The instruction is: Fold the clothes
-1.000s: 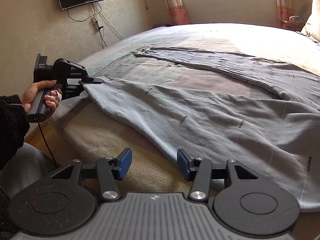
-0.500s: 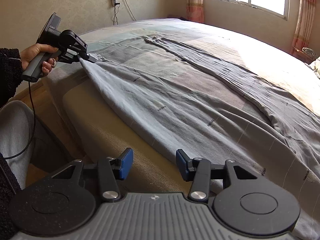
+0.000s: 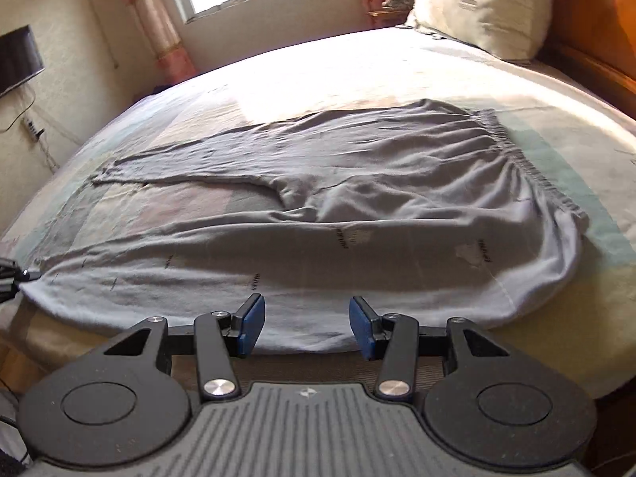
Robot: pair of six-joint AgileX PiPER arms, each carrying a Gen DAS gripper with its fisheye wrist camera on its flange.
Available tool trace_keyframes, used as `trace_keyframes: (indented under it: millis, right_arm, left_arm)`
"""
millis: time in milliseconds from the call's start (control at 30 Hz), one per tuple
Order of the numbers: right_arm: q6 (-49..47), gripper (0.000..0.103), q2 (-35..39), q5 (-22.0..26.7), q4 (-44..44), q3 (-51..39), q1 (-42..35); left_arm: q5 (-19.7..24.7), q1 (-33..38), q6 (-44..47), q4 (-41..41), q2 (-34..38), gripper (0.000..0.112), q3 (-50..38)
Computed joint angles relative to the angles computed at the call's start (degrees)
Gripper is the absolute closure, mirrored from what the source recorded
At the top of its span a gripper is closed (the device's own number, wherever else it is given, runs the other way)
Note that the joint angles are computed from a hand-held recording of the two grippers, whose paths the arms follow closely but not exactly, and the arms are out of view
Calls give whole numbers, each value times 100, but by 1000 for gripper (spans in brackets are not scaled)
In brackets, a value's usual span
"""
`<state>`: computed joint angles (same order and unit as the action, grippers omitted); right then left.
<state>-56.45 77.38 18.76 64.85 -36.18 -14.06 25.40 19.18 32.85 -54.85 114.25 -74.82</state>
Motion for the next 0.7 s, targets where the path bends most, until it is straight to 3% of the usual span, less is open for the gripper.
trace_keyframes:
  millis: [200, 267, 333, 400, 600, 700]
  right_arm:
    - [-1426, 53, 604, 72, 2050, 130, -1860]
    - [-2019, 53, 957, 378, 2784, 74, -2200]
    - [-2414, 63, 1279, 691, 3222, -11, -2368]
    - [-2411, 100, 1455, 495, 3267, -131, -2225]
    - [-2331, 100, 1258, 529, 2936, -102, -2404]
    - [-2078, 91, 1091, 289, 2384, -127, -2324]
  left_arm:
    - [-17, -106, -694, 709, -88, 104, -54]
    - [-47, -140, -877, 928, -192, 105, 17]
    - [-70, -166, -1035, 1119, -297, 105, 89]
    - [-54, -141, -1057, 1143, -417, 105, 165]
    - [-7, -60, -962, 1153, -736, 104, 350]
    - [88, -133, -1357, 1659, -531, 103, 126]
